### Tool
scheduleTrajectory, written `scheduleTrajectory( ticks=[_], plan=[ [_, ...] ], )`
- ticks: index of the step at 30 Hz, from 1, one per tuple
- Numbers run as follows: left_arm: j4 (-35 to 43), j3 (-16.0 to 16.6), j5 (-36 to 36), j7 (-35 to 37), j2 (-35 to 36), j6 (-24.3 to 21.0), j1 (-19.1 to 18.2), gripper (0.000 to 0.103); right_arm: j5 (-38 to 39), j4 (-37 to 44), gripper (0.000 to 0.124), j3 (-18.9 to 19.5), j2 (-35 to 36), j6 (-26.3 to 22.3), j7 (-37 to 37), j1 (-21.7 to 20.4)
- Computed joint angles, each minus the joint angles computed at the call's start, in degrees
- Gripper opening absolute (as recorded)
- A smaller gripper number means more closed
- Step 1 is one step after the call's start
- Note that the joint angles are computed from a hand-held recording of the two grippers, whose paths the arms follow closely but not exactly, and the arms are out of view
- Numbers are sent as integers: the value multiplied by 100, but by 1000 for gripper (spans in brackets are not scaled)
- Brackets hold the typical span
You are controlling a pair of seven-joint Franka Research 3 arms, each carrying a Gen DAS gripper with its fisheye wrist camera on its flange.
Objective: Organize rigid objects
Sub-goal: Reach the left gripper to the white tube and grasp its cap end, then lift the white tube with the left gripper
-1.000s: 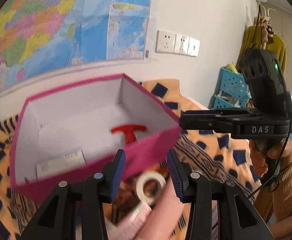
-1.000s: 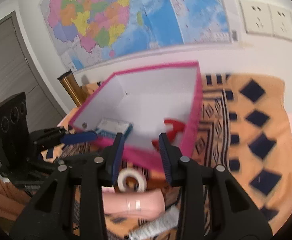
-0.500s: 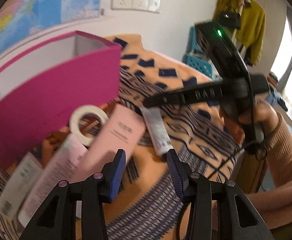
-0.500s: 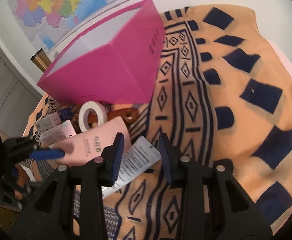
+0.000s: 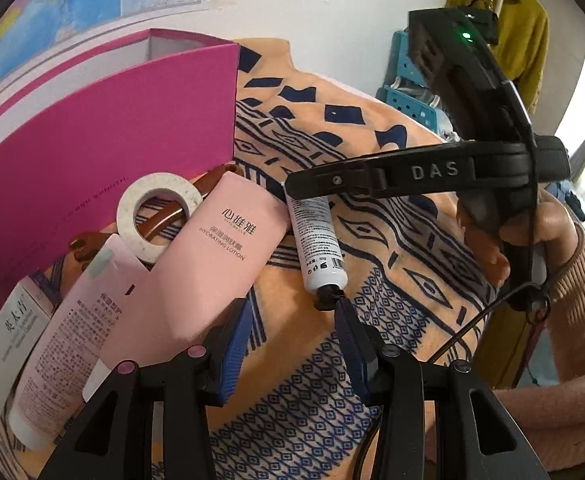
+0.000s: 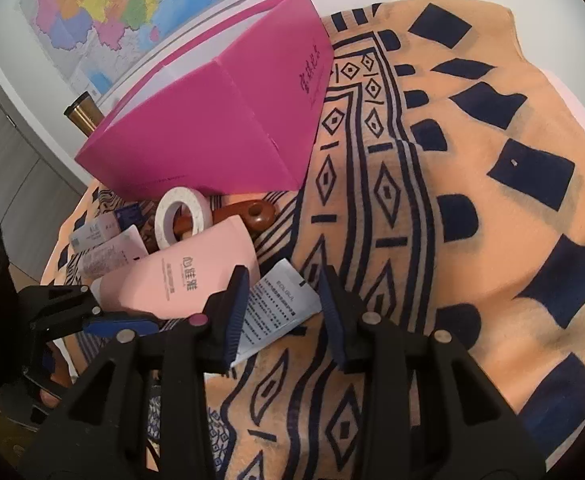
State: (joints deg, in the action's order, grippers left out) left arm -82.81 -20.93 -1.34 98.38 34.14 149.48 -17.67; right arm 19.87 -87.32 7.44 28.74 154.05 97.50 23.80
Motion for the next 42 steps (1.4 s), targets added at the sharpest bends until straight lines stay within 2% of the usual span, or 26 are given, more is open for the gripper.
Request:
scheduleTrajectory(
  ticks=[4,6,9,12,16,19,22,24,26,27,31,34,42],
  plan=[
    [35,78,44,-195,14,-25,-56,43,-25,-154,40,-20,-108,50,19,21],
    [6,85,39,-289,-4,-21,-49,42,327,-280,40,246,-188,92,-335,-187],
    [-106,89,3,-451,-88,8,-24,42,382,-444,40,242,-330,42,-484,-137],
    [-303,138,7,-734,-224,106,-29,41,781,-542,40,438,-400,-68,-903,-272],
    [-465,232,183,-1047,-333,139,-88,41,597,-655,40,175,-493,160,-709,-89],
    [-591,-97,-118,-747,-373,219,175,41,579,-524,40,108,-373,305,-580,-107],
    [-665,-345,-437,-361,-404,256,345,41,531,-229,40,115,-134,163,-543,-137],
    [-464,-306,-484,-365,-282,75,265,39,498,-127,40,129,-36,103,-543,-141],
    [-212,-221,-483,-463,-124,-143,156,23,575,-176,40,205,-77,95,-630,-191],
    [-129,-175,-469,-512,-70,-183,108,22,602,-195,40,235,-101,74,-688,-207],
    [-202,-117,-540,-634,-133,-112,120,22,437,-405,41,140,-283,29,-634,-88],
    [-303,-61,-562,-799,-206,-26,153,22,815,-609,41,365,-434,2,-949,-260],
    [-601,72,-355,-1144,-403,296,130,22,1279,-833,41,433,-578,105,-1293,-233]
  ],
)
